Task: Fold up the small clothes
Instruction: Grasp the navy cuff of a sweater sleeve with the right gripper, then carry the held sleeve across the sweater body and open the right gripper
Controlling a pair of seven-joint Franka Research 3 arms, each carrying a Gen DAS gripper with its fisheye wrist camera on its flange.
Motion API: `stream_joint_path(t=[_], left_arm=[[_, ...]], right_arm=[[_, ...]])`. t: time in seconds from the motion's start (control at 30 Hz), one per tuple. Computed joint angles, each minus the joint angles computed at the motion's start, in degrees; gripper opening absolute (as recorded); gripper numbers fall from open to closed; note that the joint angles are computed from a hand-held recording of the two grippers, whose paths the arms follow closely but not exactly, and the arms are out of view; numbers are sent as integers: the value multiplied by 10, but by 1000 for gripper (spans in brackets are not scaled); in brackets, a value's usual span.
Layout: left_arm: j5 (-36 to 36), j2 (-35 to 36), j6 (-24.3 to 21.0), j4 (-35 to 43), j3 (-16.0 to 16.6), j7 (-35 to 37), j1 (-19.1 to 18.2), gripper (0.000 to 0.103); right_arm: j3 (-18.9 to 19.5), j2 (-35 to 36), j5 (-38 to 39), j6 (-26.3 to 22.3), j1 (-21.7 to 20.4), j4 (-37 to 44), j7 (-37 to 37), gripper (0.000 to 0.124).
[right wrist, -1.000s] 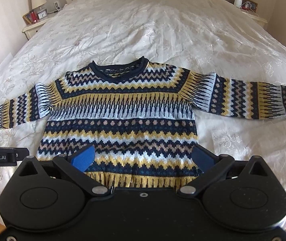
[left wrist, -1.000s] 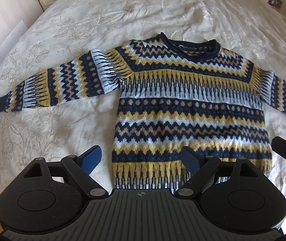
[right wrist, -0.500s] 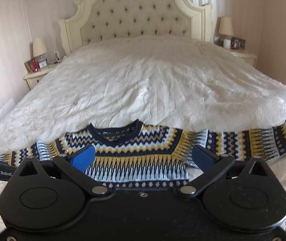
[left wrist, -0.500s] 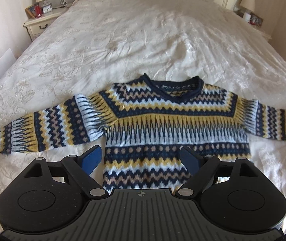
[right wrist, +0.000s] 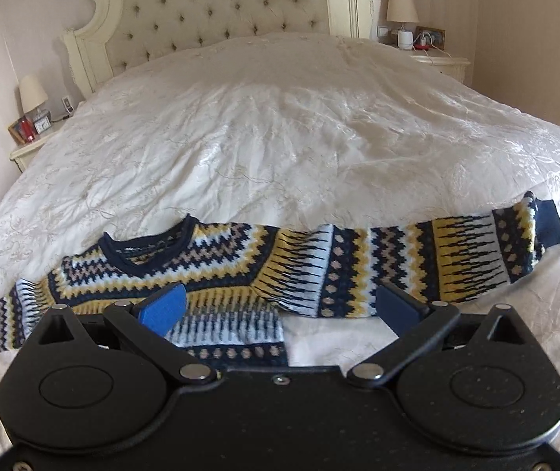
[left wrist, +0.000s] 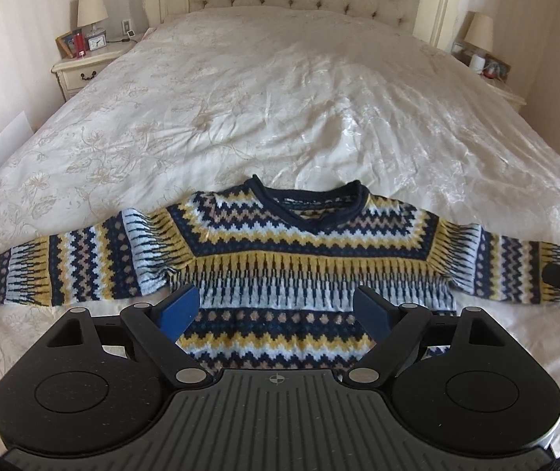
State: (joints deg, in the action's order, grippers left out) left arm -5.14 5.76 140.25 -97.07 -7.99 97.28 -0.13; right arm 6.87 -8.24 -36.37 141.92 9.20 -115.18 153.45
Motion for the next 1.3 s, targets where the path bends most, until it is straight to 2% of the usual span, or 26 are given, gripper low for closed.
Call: stream_joint_path(t=[0.13,0.23,0.4,0.63,0.77,0.9,0.93,0.97,1.0,1.07,1.13,1.3], left_arm=[[2,-2,-30,-5,-4,-25,-8,85],[14,3,-61,1,-6,-53,-17,85],[45,8,-84,1,-10,-93,-30,81],[97,18,-111,6,-13,-156,-47,81],[118,21,-124,10,-14,-175,-54,81],[123,20,-127,10,-15,-183,-56,81],[122,21,-128,10,-15,-182,-55,81],[122,21,-127,10,-15,-182,-55,81],[123,21,-127,10,-14,-181,-54,81],[122,20,-124,8,-13,-177,-51,81],[117,20,-120,5,-11,-169,-47,81],[96,20,-113,-2,-5,-136,-30,81]], right_arm=[[-28,-25,71,12,-16,-47,-57,102],[-37,-40,102,14,-41,-76,-74,101],[-55,-44,140,7,-83,-102,-98,89],[-68,-50,130,33,-142,-129,-103,88],[-79,-37,148,69,-159,-134,-121,87],[-75,-19,134,92,-171,-124,-120,87],[-75,-12,129,89,-172,-116,-121,79],[-75,-5,125,84,-171,-107,-125,67],[-76,1,122,76,-169,-98,-128,61],[-80,14,122,58,-163,-80,-131,37],[-87,19,137,57,-156,-71,-137,25],[-80,27,119,45,-133,-36,-151,22]])
